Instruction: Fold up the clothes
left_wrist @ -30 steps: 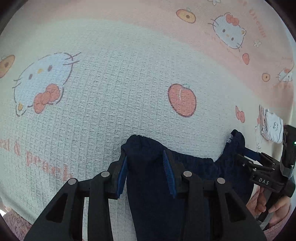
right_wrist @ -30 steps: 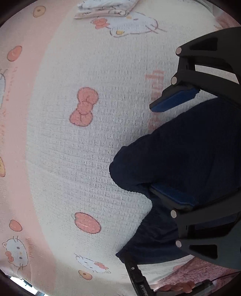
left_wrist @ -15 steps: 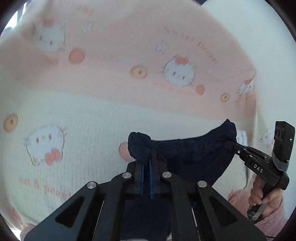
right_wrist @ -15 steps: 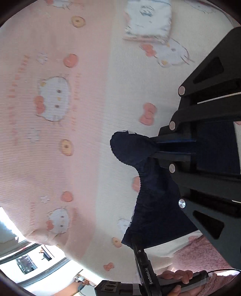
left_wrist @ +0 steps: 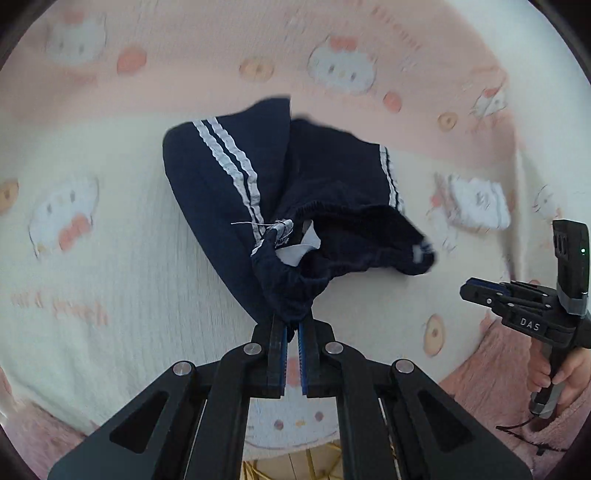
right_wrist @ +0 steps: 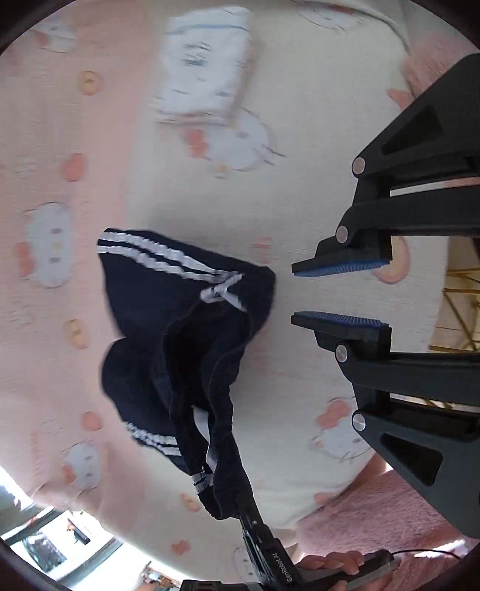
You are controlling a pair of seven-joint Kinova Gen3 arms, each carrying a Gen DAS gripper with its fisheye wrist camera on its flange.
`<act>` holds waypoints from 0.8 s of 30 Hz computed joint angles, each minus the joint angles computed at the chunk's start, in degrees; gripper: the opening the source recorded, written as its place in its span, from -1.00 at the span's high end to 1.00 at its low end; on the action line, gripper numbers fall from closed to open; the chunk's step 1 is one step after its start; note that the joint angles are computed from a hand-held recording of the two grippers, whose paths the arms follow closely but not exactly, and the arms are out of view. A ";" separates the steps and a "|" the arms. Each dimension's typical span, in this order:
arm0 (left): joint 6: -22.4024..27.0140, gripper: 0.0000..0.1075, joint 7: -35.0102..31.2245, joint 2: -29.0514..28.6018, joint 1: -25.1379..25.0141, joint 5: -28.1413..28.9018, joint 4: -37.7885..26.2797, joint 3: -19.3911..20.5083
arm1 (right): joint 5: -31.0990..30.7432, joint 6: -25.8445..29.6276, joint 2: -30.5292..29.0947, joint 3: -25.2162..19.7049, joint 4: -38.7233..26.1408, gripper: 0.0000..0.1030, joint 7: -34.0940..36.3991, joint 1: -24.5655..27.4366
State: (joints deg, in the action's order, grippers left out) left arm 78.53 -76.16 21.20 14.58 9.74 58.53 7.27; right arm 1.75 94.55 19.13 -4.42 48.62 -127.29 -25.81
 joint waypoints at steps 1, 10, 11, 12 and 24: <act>0.59 0.89 1.24 0.64 0.05 -0.09 2.21 0.23 | -1.68 0.01 -0.12 -0.17 2.40 0.63 -1.20 0.62; -7.89 0.26 1.36 -6.65 -2.02 0.74 10.93 -0.90 | 4.97 -0.90 1.55 0.11 -0.86 0.11 1.50 -1.86; -8.25 0.26 2.00 -6.64 -1.75 -0.32 10.02 -1.21 | 6.24 -0.39 2.97 0.52 -2.67 0.10 2.19 -2.59; -8.17 0.26 2.29 -5.57 -2.02 -0.46 8.93 -1.06 | 7.56 0.40 4.48 1.06 -4.37 0.10 2.81 -3.39; -0.75 0.28 1.33 5.11 1.95 -3.38 0.78 -0.28 | 3.00 3.86 13.96 2.53 -8.90 0.57 2.96 -1.42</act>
